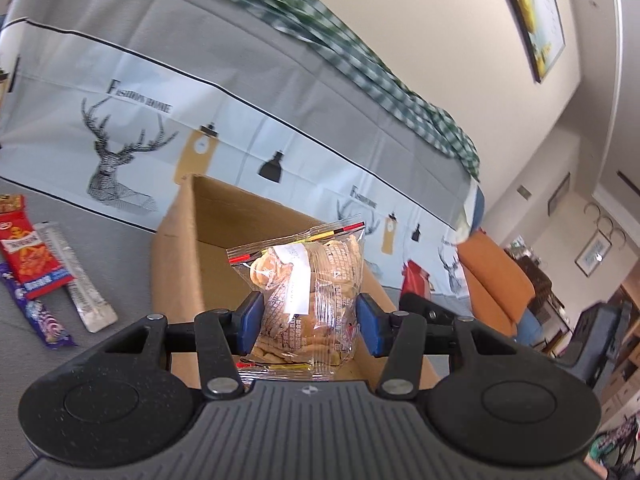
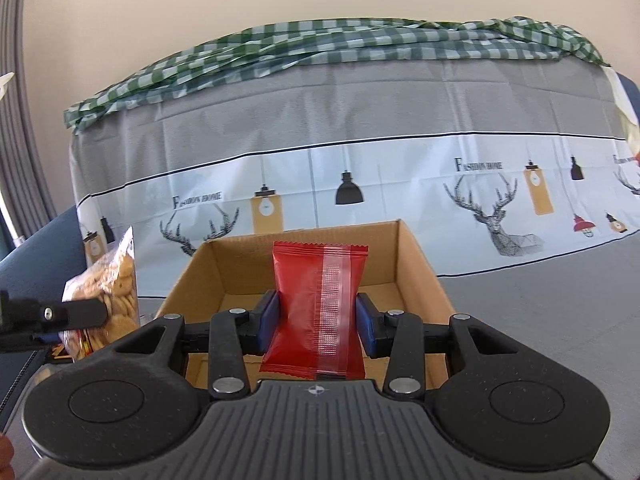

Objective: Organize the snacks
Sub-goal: 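Carry the cracker bag and red wafer bar over the box with both tools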

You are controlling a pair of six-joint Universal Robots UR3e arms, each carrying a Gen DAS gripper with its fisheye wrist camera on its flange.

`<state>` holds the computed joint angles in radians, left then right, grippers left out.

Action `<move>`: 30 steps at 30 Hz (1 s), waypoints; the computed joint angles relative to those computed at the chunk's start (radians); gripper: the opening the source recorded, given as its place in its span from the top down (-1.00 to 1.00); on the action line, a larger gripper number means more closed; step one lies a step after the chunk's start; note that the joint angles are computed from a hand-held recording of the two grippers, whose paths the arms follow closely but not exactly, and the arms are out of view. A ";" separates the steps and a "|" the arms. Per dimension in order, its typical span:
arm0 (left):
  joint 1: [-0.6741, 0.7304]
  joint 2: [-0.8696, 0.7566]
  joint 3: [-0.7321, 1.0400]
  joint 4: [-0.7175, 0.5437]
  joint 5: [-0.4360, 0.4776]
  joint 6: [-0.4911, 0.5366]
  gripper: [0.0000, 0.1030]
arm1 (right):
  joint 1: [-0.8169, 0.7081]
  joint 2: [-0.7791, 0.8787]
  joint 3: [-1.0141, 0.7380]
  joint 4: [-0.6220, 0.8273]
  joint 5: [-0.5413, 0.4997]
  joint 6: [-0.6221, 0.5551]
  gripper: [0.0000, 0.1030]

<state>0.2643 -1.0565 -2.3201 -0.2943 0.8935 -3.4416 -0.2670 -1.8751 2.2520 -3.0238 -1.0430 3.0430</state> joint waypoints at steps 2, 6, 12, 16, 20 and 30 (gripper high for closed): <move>-0.034 -0.033 0.006 0.034 0.016 -0.008 -0.07 | 0.005 0.005 0.003 -0.021 -0.019 0.015 0.17; -0.077 -0.079 0.011 0.081 0.039 -0.023 -0.07 | 0.015 0.021 -0.004 -0.041 -0.046 0.040 0.17; -0.137 -0.151 0.032 0.147 0.081 -0.045 -0.07 | 0.038 0.041 -0.011 -0.075 -0.084 0.055 0.17; -0.181 -0.209 0.057 0.190 0.112 -0.062 -0.07 | 0.043 0.048 -0.014 -0.083 -0.100 0.060 0.17; -0.220 -0.269 0.086 0.237 0.146 -0.072 -0.07 | 0.050 0.050 -0.012 -0.094 -0.119 0.063 0.17; -0.264 -0.356 0.129 0.279 0.187 -0.081 -0.07 | 0.071 0.075 -0.027 -0.110 -0.164 0.069 0.17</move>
